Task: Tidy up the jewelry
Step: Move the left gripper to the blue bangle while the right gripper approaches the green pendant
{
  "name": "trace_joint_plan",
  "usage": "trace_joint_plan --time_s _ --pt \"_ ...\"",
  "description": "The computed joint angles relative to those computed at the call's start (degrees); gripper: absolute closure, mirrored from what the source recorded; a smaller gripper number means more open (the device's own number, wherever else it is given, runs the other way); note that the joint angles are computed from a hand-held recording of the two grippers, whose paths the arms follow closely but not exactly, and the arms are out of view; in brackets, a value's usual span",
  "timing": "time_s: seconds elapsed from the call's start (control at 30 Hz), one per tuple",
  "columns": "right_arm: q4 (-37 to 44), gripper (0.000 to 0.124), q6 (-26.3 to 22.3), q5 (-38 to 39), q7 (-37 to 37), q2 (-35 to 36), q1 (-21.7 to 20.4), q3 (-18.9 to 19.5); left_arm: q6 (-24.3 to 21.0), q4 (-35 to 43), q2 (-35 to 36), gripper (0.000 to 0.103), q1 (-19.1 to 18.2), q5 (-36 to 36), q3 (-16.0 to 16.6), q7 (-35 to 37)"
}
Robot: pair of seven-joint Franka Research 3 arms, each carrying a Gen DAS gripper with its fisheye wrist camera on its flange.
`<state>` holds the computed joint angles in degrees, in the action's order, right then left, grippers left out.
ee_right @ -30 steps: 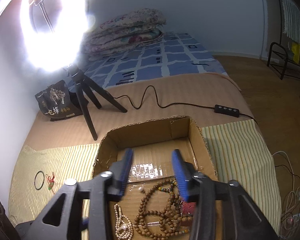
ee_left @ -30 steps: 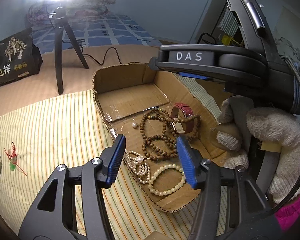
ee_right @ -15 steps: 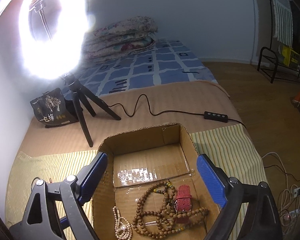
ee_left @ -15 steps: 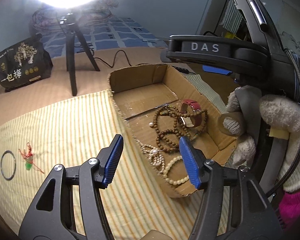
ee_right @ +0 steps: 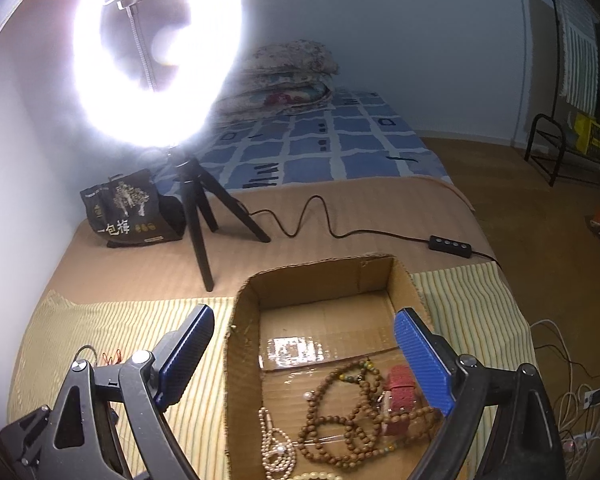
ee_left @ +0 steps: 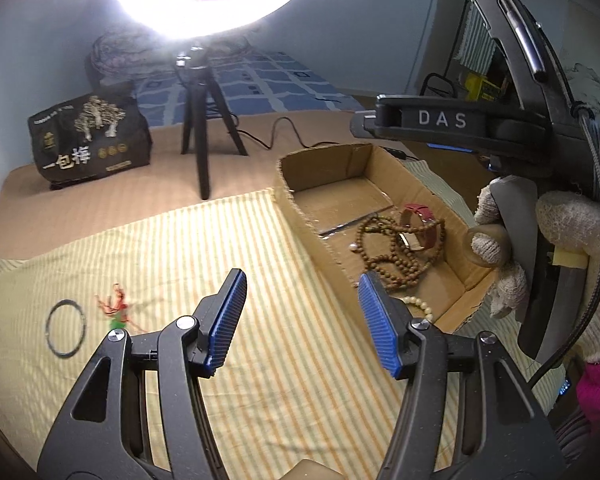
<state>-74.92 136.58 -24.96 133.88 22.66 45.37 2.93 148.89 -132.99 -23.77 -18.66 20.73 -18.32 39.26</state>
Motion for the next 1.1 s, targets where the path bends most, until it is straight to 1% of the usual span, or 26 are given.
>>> trace_joint_plan --time_s 0.3,0.6,0.63,0.73,0.77,0.97,1.1 --pt "5.0 0.031 -1.1 -0.7 -2.0 3.1 2.5 0.0 -0.7 -4.4 -6.0 0.043 0.7 0.2 1.2 0.7" --pt "11.4 0.031 -1.7 0.9 -4.4 7.5 5.0 -0.6 -2.0 -10.2 -12.5 0.043 1.9 -2.1 3.8 2.3" --pt "12.1 0.031 -1.8 1.2 -4.6 8.1 5.4 -0.7 -2.1 -11.0 -13.3 0.042 2.0 -2.4 4.2 2.6" --pt "15.1 0.031 -2.4 2.3 -5.7 10.2 6.3 -0.9 -2.6 -13.4 -15.8 0.03 2.9 -2.9 4.7 2.8" --pt "15.9 0.031 -2.5 2.7 -6.2 10.8 6.6 -1.0 -2.9 -14.3 -16.8 0.028 3.3 -2.9 4.9 2.8" --pt "22.1 0.031 -4.2 6.3 -9.0 15.4 8.1 -1.2 -5.7 -19.0 -21.3 0.028 4.6 -4.8 7.4 4.4" --pt "28.1 0.031 -6.4 8.3 -11.3 19.7 9.3 -1.6 -6.8 -21.7 -23.6 0.028 5.9 -5.7 8.5 4.9"
